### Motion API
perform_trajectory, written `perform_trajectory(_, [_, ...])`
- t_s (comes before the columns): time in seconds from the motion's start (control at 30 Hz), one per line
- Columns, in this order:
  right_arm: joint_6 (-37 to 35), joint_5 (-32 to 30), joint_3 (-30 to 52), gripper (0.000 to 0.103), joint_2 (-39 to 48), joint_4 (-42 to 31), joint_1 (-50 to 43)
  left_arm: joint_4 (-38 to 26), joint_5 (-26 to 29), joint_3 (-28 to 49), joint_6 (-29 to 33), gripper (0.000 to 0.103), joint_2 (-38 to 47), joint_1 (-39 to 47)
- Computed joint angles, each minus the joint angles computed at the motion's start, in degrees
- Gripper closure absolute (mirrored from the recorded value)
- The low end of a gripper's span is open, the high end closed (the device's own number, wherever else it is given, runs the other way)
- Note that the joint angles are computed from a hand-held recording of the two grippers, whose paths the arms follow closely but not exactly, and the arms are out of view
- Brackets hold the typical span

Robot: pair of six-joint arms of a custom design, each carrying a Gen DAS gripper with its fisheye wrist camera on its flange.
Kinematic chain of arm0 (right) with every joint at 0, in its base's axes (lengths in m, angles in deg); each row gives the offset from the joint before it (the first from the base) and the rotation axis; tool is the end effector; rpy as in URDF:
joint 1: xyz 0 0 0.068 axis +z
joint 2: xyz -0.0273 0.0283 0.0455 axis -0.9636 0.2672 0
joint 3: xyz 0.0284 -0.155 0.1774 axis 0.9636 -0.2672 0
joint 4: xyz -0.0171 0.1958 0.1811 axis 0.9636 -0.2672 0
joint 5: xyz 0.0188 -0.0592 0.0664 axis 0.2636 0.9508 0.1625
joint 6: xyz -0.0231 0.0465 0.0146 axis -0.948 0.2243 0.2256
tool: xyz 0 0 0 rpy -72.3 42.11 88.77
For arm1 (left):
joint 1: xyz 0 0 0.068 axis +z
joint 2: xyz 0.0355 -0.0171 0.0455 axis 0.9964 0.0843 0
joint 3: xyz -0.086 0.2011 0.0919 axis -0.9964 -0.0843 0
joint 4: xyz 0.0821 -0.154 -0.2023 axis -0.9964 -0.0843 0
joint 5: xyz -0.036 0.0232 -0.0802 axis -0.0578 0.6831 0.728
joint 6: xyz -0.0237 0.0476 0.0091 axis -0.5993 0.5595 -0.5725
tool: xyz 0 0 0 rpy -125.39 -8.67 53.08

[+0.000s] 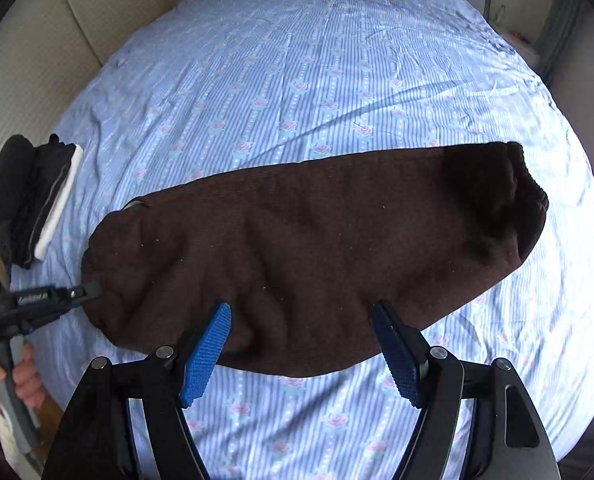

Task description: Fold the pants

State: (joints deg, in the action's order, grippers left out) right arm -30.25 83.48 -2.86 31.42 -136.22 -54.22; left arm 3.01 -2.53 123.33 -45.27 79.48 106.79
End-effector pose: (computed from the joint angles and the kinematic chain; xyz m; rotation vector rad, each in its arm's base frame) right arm 0.2650 0.0935 0.2813 0.0897 2.7919 0.0185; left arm 0.3121 0.1042 0.1950 -0.3752 2.8827 -0.7764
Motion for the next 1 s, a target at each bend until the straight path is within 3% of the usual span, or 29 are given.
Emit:
perform_trajectory(0.27, [2.45,-0.16,0.4,0.03,0.35,-1.06,-1.1,0.33,-7.25,1.5,0.41,0.092,3.41,-0.36])
perform_trajectory(0.3, [2.33,0.07,0.53,0.03,0.43,-1.09,-1.14,-0.22,-9.6,2.53,0.87,0.086,2.9,-1.89])
perform_trajectory(0.33, [1.94,-0.14,-0.06,0.03,-0.57,-0.78,-1.81,-0.64,-12.51,3.56,0.89,0.072,2.3,-3.61])
perform_trajectory(0.4, [1.77,-0.6,-0.98,0.03,-2.64,-0.42,-3.73,-0.12,-21.09,3.76,2.82,0.055,-2.01,-7.35])
perform_trajectory(0.47, [0.92,-1.48,-2.31,0.029,-5.87,0.17,-7.3,0.52,-23.81,3.48,6.07,0.048,-6.8,-9.46])
perform_trajectory(0.63, [-4.58,-0.02,-4.6,0.025,-12.03,4.04,-18.8,-2.97,-22.68,7.67,8.17,0.043,-11.17,-15.52])
perform_trajectory(0.73, [-10.74,0.02,-4.09,0.022,-10.67,8.93,-26.51,-1.94,-22.93,7.59,4.51,0.043,-12.51,-22.15])
perform_trajectory(0.87, [-15.16,-6.56,0.79,0.022,-1.32,14.78,-36.44,-0.66,-21.48,9.33,-4.31,0.043,-9.35,-32.16])
perform_trajectory(1.0, [-15.08,-11.79,9.47,0.022,12.59,14.62,-42.3,0.92,-21.72,10.16,-9.56,0.043,-7.21,-40.05])
